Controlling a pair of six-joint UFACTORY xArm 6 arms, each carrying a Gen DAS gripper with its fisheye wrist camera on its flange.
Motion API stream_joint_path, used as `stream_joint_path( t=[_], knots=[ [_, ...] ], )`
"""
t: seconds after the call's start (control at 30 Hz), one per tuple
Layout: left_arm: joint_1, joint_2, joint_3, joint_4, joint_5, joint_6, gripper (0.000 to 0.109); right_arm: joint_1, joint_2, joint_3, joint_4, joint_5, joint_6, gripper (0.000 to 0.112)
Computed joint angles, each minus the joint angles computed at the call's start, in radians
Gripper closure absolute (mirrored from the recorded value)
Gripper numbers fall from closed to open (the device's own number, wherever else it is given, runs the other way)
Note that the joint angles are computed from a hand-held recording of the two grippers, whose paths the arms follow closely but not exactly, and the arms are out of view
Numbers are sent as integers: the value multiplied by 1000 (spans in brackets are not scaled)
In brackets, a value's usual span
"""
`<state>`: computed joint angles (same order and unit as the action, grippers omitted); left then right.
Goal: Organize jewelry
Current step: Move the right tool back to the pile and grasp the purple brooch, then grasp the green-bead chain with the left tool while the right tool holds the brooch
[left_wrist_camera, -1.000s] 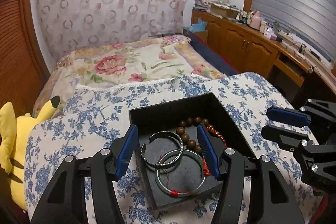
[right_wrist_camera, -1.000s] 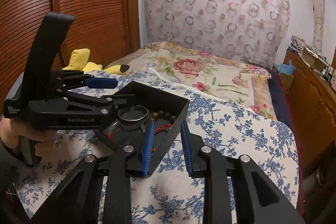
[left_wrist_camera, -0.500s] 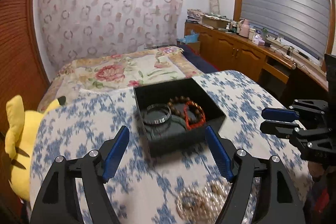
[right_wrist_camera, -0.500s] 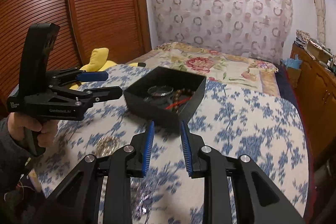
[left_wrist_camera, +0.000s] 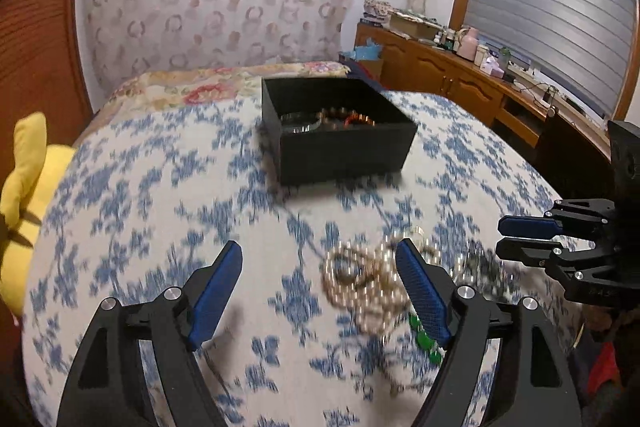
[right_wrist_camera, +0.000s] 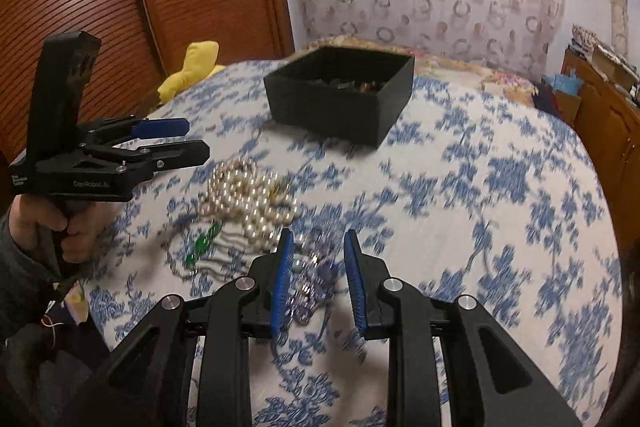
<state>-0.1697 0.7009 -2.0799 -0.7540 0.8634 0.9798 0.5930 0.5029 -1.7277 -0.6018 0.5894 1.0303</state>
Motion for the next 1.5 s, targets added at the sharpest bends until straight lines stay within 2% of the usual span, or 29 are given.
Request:
stream_joint_path(
  t=[0.23,0.4,0.73,0.8,1.2,1.27,1.4,1.5],
  knots=[
    [10,-73,114,-26,-16,44,32,5,15,-8,53,28,-17,84],
    [14,-112,165,-43,-13,72,32,5,-5,15,32,56,16,84],
    [10,-156,226,-53,-18,94,32,-4,-3,17,55,50,-1,84],
    [11,-159,231,-51,-16,91,32,-7,-9,30,61,30,-10,89],
    [10,-237,344,-55,-7,134,32,-19,-92,138,-76,4,124,90],
    [7,-250,363,-54,-5,143,37,-23,-101,150,-84,2,138,90],
    [3,-263,378,-40,31,141,58,-28,-109,171,-90,-11,162,90],
    [-3,-276,391,-46,57,153,66,-30,-112,181,-102,-24,183,90]
  ],
)
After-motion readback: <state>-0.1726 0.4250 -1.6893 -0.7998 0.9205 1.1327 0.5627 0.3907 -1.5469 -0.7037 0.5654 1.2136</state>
